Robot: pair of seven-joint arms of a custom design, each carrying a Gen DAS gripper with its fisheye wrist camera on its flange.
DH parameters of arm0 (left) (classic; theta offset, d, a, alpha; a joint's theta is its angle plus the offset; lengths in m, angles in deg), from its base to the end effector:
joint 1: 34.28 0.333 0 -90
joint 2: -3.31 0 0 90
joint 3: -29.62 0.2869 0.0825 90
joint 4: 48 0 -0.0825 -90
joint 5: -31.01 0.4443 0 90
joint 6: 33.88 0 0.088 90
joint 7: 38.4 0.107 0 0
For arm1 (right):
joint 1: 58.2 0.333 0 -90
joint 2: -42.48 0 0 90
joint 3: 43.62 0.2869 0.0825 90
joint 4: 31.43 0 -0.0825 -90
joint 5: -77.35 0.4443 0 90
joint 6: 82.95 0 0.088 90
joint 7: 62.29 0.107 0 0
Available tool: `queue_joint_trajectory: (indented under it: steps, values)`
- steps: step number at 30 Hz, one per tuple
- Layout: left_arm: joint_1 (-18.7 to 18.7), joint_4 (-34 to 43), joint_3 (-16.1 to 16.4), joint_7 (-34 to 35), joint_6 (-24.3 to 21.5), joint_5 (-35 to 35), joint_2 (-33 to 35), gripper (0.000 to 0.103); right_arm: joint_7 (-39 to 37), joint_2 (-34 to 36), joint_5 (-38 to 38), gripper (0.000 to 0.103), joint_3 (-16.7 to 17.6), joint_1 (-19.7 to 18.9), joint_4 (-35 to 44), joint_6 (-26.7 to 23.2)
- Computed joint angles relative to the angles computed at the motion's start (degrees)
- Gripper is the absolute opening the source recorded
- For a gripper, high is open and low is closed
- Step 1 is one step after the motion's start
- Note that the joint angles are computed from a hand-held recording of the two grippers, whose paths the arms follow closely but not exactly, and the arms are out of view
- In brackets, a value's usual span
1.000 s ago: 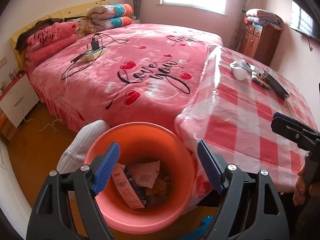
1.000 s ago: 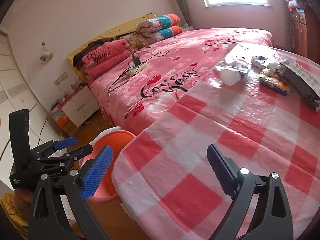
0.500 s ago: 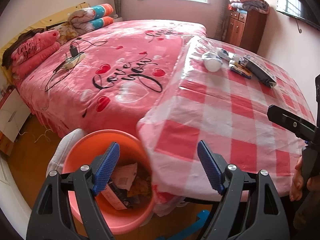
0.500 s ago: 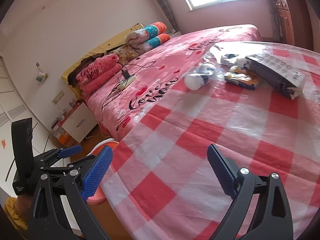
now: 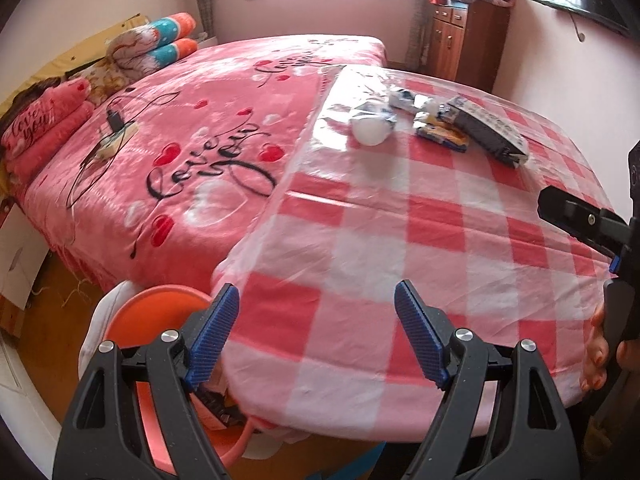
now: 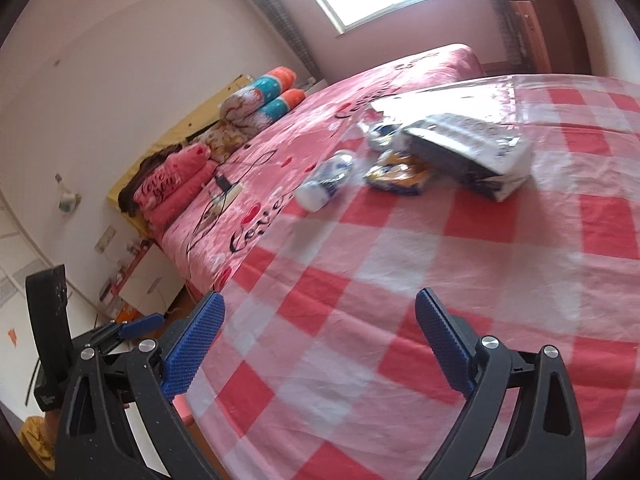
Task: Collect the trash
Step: 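Move both tools back to the remaining items on the bed, then grasp the white Magic yogurt bottle with the left tool and lift it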
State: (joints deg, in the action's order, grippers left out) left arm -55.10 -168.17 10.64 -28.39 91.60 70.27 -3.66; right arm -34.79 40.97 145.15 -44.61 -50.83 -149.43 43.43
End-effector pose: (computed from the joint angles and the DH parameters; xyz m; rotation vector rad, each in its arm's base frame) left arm 0.4740 -0.3693 0.4471 -2.0803 1.4587 -0.4588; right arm 0.6165 0.1005 0.4263 -1.8560 1.0691 0.1719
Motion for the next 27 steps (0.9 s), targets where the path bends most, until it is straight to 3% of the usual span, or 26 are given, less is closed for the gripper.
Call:
queue_joint_trajectory:
  steps: [12,27]
  values:
    - [-1.59,12.73,1.76,5.19,0.27,3.86,10.96,0.081,3.04,3.53,0.94,0.095,-0.92,-3.21,3.78,0.72]
    - [-1.55,31.94,8.55,11.3,1.94,3.56,25.92,0.081,5.05,7.24,0.5,0.095,-0.07,-6.21,7.6,-0.16]
